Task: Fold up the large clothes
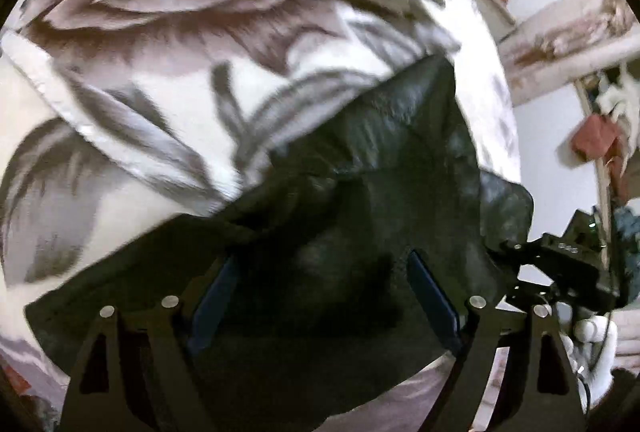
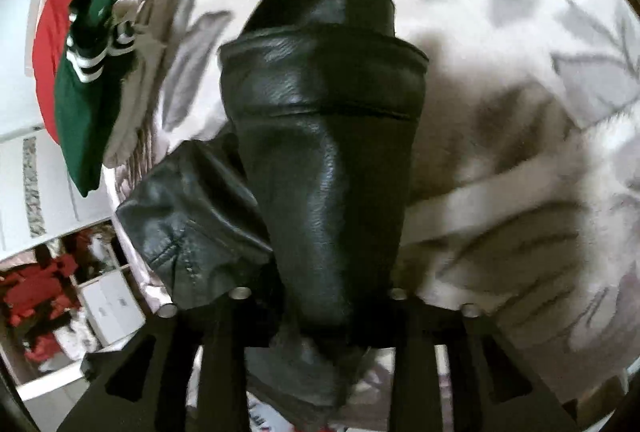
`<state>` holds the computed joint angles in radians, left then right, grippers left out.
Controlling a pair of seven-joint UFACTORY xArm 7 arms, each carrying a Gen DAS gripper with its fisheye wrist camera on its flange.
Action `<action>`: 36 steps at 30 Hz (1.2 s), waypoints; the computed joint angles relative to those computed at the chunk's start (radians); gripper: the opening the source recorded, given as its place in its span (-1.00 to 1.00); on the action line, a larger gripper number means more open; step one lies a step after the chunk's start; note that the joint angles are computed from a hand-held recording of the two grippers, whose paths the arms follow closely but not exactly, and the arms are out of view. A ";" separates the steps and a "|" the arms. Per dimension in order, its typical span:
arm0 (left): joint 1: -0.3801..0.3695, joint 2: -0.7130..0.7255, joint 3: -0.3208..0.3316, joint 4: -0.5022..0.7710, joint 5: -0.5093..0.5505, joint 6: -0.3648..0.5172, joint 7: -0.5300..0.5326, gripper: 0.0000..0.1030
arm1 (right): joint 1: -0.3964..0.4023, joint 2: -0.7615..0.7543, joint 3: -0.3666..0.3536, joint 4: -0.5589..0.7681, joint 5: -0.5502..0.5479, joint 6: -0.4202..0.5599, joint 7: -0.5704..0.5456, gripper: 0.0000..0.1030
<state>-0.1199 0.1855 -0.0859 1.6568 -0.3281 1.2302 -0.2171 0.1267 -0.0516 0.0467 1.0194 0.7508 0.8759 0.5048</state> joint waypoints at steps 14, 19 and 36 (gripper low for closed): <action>-0.026 0.086 0.002 -0.010 0.125 -0.053 -0.075 0.79 | -0.052 0.178 0.011 0.038 0.320 -0.013 -0.474 0.33; -0.029 0.083 0.003 -0.027 0.132 -0.084 -0.087 0.84 | -0.072 0.300 0.055 0.152 0.346 -0.024 -0.530 0.49; -0.007 -0.049 0.013 -0.199 0.085 -0.143 -0.113 1.00 | -0.025 0.159 0.081 0.135 0.291 -0.145 -0.452 -0.42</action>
<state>-0.1265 0.1368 -0.0729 1.4581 -0.2436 1.0869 -0.3302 0.1019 0.1074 0.1276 1.1541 1.0415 0.7304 0.0528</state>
